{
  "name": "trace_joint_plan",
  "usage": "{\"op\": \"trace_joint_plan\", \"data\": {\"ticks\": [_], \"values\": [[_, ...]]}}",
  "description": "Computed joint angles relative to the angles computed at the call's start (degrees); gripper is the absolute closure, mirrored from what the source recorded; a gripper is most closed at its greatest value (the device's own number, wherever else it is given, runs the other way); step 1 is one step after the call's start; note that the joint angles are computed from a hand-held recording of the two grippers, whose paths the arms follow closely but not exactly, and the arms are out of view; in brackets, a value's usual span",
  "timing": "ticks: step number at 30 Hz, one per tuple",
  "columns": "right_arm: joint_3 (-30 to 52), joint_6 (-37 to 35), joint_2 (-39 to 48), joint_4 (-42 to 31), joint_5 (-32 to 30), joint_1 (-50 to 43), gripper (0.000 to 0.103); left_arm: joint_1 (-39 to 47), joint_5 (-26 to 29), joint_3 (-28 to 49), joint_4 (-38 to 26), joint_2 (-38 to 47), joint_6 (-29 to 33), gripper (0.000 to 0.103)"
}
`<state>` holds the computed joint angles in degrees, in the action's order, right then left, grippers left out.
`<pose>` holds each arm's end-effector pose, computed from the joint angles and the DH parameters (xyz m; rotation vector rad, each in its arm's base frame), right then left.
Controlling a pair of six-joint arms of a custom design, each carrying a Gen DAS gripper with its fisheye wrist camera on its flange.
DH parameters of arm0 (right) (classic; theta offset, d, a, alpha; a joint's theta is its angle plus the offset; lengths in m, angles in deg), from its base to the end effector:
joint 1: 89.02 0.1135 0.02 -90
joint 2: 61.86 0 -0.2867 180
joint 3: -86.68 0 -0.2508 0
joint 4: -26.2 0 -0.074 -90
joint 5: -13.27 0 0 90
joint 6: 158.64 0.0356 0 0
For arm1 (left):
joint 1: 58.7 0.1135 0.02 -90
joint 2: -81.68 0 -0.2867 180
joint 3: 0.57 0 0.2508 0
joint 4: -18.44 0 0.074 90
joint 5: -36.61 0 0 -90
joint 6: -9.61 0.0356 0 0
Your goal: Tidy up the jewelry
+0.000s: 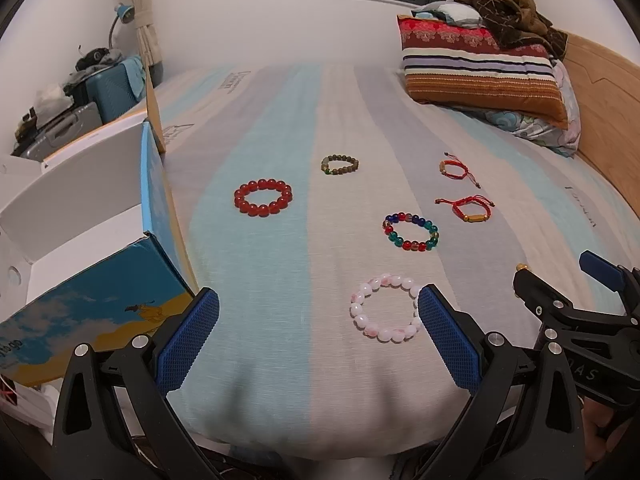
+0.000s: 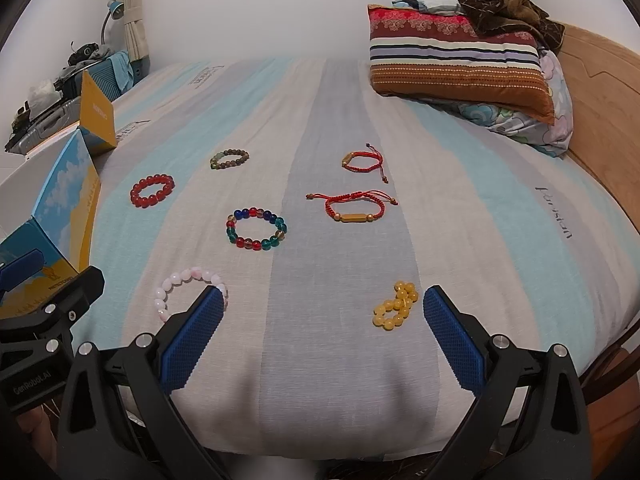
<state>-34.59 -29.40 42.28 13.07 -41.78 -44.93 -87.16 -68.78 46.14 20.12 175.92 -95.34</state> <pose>0.2440 0.2080 0.1249 0.1082 2.3453 -0.1121 0.2559 -0.1280 0.1367 0.1474 2.3308 -0.0570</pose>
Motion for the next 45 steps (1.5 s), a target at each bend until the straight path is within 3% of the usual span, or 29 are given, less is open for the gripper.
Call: {"op": "trace_joint_plan", "data": {"ticks": [14, 28, 35, 37, 43, 44, 45], "values": [[-1.88, -1.83, 1.4, 3.35, -2.64, -5.1, 0.007, -1.75, 1.21, 5.39, 0.19, 7.72, -0.04, 0.006], [0.13, -7.26, 14.23, 11.32, -15.63, -19.31, 0.007, -0.69, 7.75, 17.65, -1.05, 26.62, 1.08, 0.006], [2.25, -8.41, 17.17, 10.94, -19.54, -21.32, 0.015, -1.29, 6.17, 19.36, -0.49, 29.46, 2.24, 0.007], [2.35, -8.42, 17.16, 10.64, -20.03, -21.49, 0.019, -1.06, 6.5, 18.72, 0.01, 28.94, 2.49, 0.017], [0.45, -6.38, 15.64, 11.5, -20.83, -23.14, 0.055, -0.44, 5.77, 17.82, -0.5, 27.37, 2.68, 0.061], [0.44, -6.3, 15.64, 11.53, -20.51, -23.27, 0.07, -0.36, 5.75, 17.65, -0.56, 27.11, 2.99, 0.071], [0.22, -6.04, 15.47, 11.6, -20.13, -23.37, 0.084, -0.36, 5.56, 17.35, -0.48, 26.7, 3.73, 0.088]]}}
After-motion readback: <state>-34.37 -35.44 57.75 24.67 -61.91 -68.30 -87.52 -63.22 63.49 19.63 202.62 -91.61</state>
